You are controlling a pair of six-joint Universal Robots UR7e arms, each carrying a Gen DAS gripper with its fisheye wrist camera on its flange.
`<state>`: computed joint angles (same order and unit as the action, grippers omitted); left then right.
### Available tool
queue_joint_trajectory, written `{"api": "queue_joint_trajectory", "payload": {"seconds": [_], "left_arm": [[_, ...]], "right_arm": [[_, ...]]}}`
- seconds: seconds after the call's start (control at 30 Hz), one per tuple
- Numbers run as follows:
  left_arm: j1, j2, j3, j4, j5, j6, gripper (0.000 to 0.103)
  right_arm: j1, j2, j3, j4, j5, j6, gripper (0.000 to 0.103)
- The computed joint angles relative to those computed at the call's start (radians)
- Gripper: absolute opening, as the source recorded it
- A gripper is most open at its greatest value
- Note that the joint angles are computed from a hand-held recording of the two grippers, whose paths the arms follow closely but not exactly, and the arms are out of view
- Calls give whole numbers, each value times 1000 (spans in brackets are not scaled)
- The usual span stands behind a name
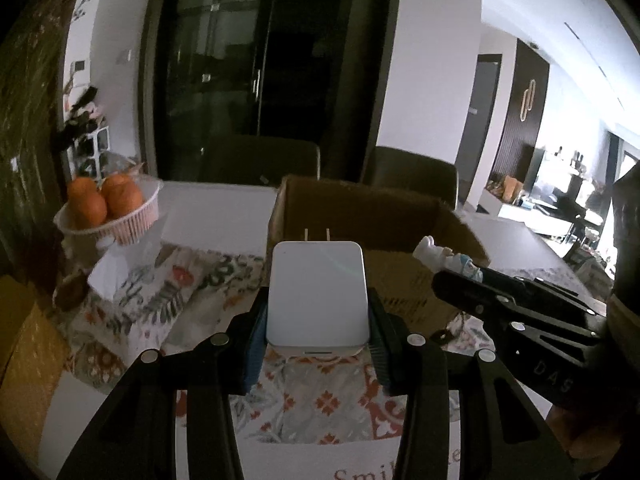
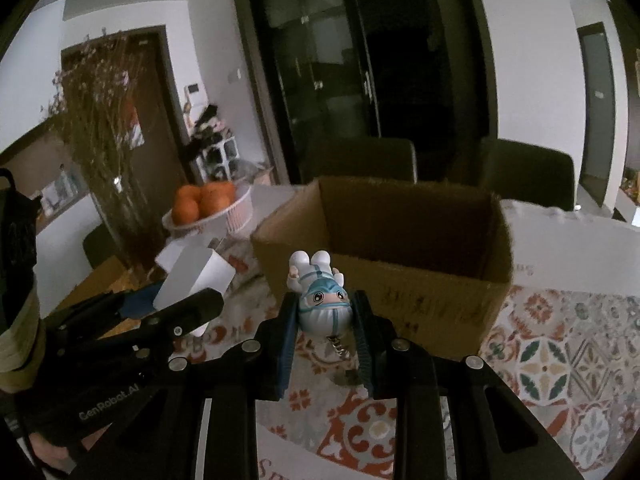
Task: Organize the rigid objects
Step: 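Carry the white cube and figurine keychain over the cardboard box, then lower both items into the box and open both tools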
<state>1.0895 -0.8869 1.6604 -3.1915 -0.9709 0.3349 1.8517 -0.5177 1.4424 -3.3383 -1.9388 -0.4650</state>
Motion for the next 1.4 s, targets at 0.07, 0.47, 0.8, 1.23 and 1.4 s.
{"api": "queue_joint_trajectory", "payload": {"seconds": [0.07, 0.47, 0.8, 1.23, 1.4], "left_arm": [[-5, -1, -14, 12, -8, 3, 44], [-13, 21, -121, 125, -76, 22, 44], [-3, 78, -271, 276, -114, 16, 44], [21, 218, -559, 592, -99, -6, 44], [34, 276, -651, 688, -71, -27, 44]], "right_arm": [[7, -1, -8, -10, -3, -4, 28], [43, 11, -87, -45, -76, -26, 28], [53, 35, -185, -4, -128, -48, 28], [18, 105, -392, 254, -156, 33, 28], [-4, 139, -473, 361, -180, 68, 28]]}}
